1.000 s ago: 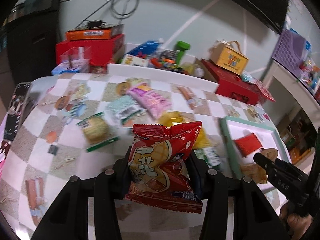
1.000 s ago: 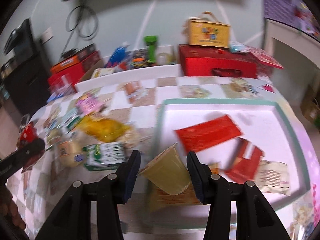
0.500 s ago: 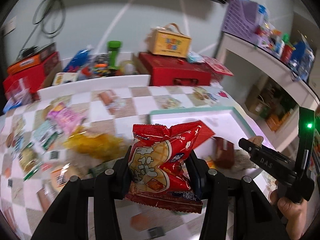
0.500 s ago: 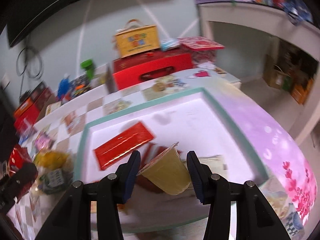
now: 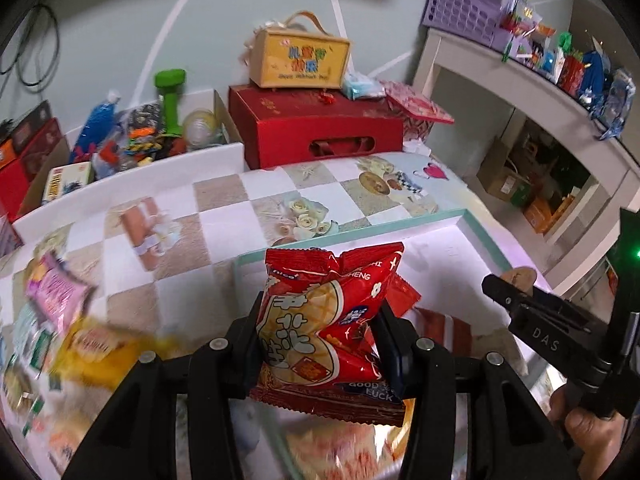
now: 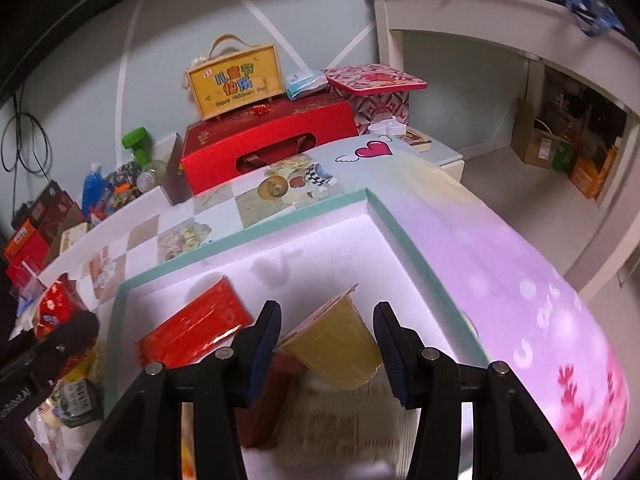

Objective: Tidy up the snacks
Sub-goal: 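Carry the red chips bag and yellow cup over the white tray, then release the chips bag with left tool while right tool sets the yellow cup in the tray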

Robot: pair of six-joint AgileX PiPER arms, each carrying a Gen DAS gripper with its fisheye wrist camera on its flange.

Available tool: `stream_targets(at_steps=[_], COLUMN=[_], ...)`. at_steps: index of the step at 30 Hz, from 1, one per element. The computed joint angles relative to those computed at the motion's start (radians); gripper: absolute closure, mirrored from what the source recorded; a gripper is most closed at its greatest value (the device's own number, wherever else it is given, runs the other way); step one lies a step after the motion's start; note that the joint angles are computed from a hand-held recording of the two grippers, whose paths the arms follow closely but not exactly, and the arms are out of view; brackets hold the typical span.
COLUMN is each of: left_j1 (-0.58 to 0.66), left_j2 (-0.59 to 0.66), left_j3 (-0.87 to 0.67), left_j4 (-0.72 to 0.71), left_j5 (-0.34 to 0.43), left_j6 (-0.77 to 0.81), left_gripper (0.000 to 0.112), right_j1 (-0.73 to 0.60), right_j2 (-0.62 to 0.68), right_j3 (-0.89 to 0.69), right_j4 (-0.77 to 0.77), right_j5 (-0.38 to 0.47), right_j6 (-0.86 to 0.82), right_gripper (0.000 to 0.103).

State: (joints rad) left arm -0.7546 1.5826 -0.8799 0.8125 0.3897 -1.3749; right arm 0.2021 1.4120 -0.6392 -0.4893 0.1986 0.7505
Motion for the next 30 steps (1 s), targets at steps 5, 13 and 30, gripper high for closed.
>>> stream_targets(at_steps=[5,13,30], left_j1=[0.055,0.101,0.084], left_j2=[0.118,0.192,0.053], left_j3=[-0.098,-0.159,-0.088], left_j4=[-0.155,-0.335,-0.139], left_j5=[-0.028,-0.066,0.072], left_j6=[0.195,0.370,0.122], left_gripper=[0.062,0.060,0.013], right_j1=[-0.013,0.002,0.055], right_j2=[0.091,0.179,0.146], right_j3=[-0.088,-0.184,-0.187], right_j4=[0.061,0.061,-0.058], right_j5=[0.007,0.047,0.122], right_j6=[-0.099,-0.129,-0.005], right_gripper=[0.052,0.051,0.006])
